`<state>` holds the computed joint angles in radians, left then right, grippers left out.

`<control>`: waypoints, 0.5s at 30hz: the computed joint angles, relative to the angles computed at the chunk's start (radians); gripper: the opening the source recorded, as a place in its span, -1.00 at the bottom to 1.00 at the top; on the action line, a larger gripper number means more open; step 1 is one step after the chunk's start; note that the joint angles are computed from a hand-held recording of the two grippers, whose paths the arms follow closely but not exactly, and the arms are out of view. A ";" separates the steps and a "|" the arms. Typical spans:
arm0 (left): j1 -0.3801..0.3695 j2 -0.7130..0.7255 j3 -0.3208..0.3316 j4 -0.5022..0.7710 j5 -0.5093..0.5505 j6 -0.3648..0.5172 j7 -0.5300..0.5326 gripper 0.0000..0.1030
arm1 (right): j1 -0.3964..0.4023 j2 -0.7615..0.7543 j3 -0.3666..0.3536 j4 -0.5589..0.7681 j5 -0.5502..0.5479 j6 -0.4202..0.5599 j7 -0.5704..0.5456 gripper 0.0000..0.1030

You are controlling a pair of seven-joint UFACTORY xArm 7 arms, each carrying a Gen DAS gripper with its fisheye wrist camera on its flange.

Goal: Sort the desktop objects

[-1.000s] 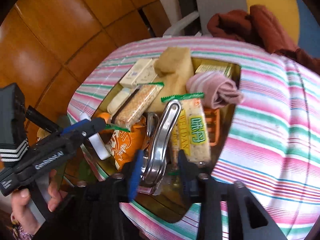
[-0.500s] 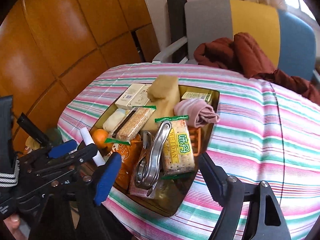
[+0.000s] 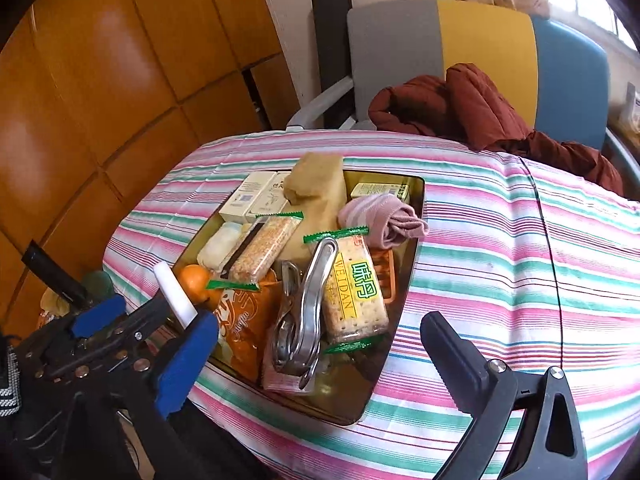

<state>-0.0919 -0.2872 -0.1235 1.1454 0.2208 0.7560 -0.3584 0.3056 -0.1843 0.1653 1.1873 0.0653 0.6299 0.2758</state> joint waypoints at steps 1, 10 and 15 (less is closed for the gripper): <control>0.000 -0.003 0.001 -0.004 0.000 -0.003 -0.001 -0.01 | -0.002 -0.001 0.002 -0.002 -0.008 -0.002 0.007 0.97; 0.000 -0.001 0.008 -0.008 -0.014 -0.007 0.003 -0.01 | -0.005 0.000 0.010 -0.007 -0.051 -0.013 0.040 0.97; 0.004 -0.003 0.006 -0.020 -0.011 -0.025 -0.002 -0.10 | 0.000 0.006 0.009 -0.004 -0.043 -0.008 0.036 0.97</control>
